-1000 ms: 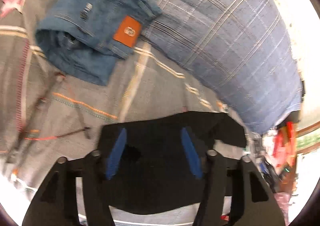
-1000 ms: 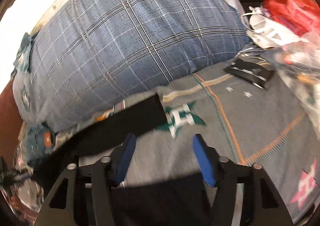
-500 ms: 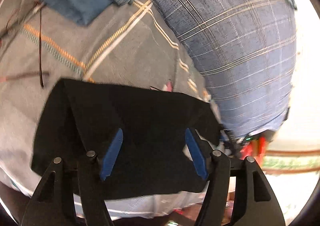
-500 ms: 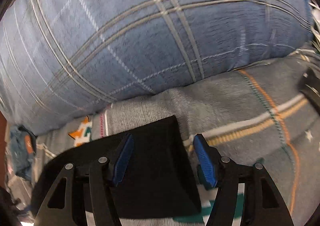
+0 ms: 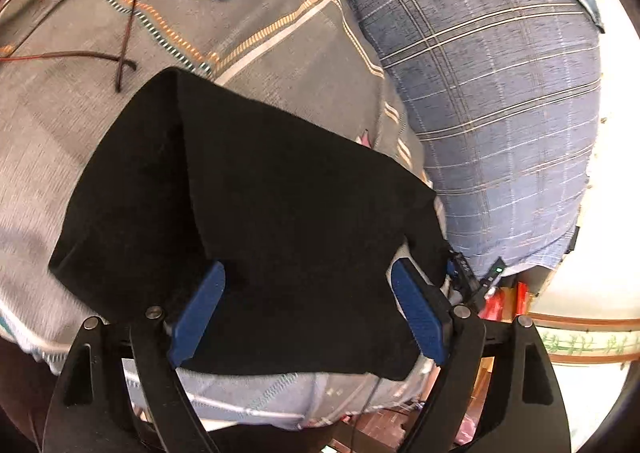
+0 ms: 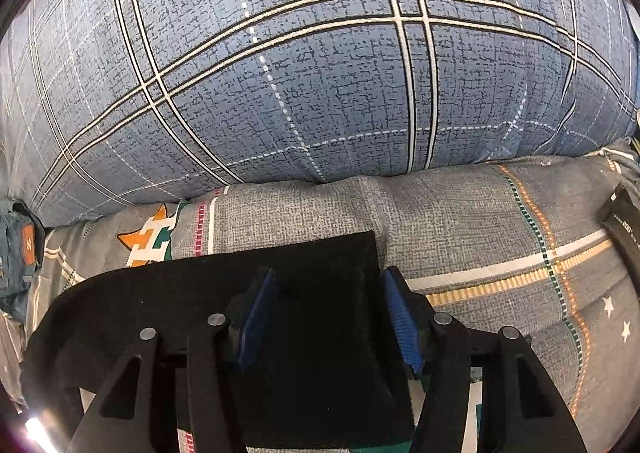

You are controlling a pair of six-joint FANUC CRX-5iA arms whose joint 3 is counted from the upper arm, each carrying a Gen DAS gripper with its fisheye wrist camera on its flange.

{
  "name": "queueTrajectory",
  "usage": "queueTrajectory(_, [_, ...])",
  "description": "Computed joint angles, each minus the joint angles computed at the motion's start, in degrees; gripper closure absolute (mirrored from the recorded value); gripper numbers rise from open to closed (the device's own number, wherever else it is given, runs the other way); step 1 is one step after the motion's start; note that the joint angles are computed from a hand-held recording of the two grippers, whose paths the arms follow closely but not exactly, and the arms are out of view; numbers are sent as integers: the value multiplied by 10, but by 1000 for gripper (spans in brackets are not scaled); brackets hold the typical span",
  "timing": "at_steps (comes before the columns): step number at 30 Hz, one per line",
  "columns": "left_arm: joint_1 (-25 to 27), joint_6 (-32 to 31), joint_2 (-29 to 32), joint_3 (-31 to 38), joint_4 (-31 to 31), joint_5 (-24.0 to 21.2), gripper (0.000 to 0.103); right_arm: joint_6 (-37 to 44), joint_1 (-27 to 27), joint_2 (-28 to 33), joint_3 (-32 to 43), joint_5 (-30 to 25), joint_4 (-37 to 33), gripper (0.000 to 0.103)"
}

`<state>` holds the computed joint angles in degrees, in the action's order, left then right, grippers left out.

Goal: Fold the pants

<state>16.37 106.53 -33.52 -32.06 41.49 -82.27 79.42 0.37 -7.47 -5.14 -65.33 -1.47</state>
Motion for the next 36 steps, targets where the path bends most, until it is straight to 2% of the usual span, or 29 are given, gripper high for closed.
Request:
queueTrajectory(2, [-7, 3, 14, -5, 12, 11, 17, -2, 5, 2, -1, 1, 10, 48])
queueTrajectory(4, [-13, 19, 22, 2, 9, -8, 17, -10, 11, 6, -3, 5, 17, 48])
queueTrajectory(9, [20, 44, -66, -43, 45, -43, 17, -13, 16, 8, -2, 5, 9, 47])
queueTrajectory(11, [10, 42, -67, -62, 72, -24, 17, -20, 20, 5, -5, 9, 14, 47])
queueTrajectory(15, [-24, 47, -30, -39, 29, 38, 17, -51, 25, 1, -12, 21, 17, 46])
queueTrajectory(18, [-38, 49, -8, -34, 22, 64, 19, -43, 19, 0, -8, 19, 8, 46])
queueTrajectory(19, [-44, 54, 1, -24, 8, 72, 25, -34, 14, -2, -7, 16, 6, 49])
queueTrajectory(21, [-52, 45, 18, -4, -13, 84, 63, -31, 21, -1, -12, 18, 30, 76])
queueTrajectory(22, [-52, 39, 27, 6, -23, 78, 92, -25, 18, -1, -11, 14, 37, 97])
queueTrajectory(25, [-46, 29, 33, 30, -46, 75, 95, -12, 2, -25, -12, 25, 6, 97])
queueTrajectory(29, [-16, -9, -3, 42, -48, 73, 95, 10, -10, -91, -23, 36, -18, 97])
queueTrajectory(33, [35, -57, -38, 41, -24, 30, 95, 37, -16, -171, -33, 25, -40, 97])
queueTrajectory(36, [65, -82, -53, 35, -19, 0, 95, 43, -27, -268, -68, 9, -61, 97])
